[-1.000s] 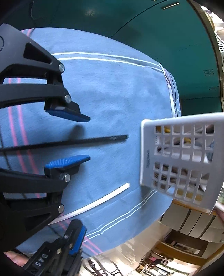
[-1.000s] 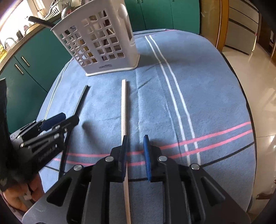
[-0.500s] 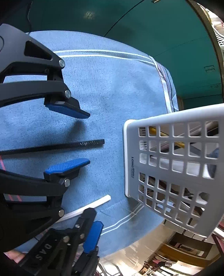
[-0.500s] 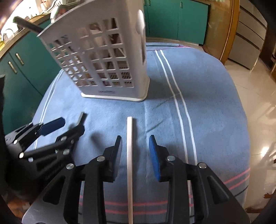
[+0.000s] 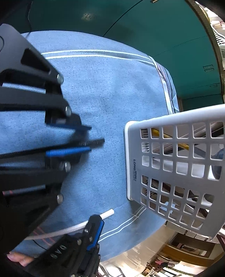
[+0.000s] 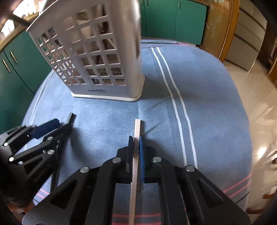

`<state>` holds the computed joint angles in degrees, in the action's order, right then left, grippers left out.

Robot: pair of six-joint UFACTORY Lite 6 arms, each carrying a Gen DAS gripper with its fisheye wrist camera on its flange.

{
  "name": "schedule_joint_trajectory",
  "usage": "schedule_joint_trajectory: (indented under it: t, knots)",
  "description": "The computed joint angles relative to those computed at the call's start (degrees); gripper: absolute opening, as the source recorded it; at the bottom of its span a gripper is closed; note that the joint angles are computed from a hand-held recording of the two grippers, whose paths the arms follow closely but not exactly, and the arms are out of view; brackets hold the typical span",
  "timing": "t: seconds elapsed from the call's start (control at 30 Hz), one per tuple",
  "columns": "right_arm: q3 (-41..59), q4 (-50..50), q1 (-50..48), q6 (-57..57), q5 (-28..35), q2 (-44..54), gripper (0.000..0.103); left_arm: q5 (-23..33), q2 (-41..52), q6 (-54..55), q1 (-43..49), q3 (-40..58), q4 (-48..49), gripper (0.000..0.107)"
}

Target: Organize utensils

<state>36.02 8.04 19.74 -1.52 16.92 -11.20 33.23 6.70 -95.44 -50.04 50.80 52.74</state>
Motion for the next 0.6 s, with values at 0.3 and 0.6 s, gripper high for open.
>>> schedule_joint_trajectory:
  t: [0.3,0.6]
  knots:
    - [-5.46,11.68,-8.40,-14.42,5.73,-9.25,0.006,2.83,-8.31,-6.09,-5.76,-7.73,-0.64,0.008]
    - [-7.43,6.65,-9.15,-9.38,7.79,-14.70,0.023,5.37,-8.78,-7.10,-8.81,-7.70,-1.63,0.027]
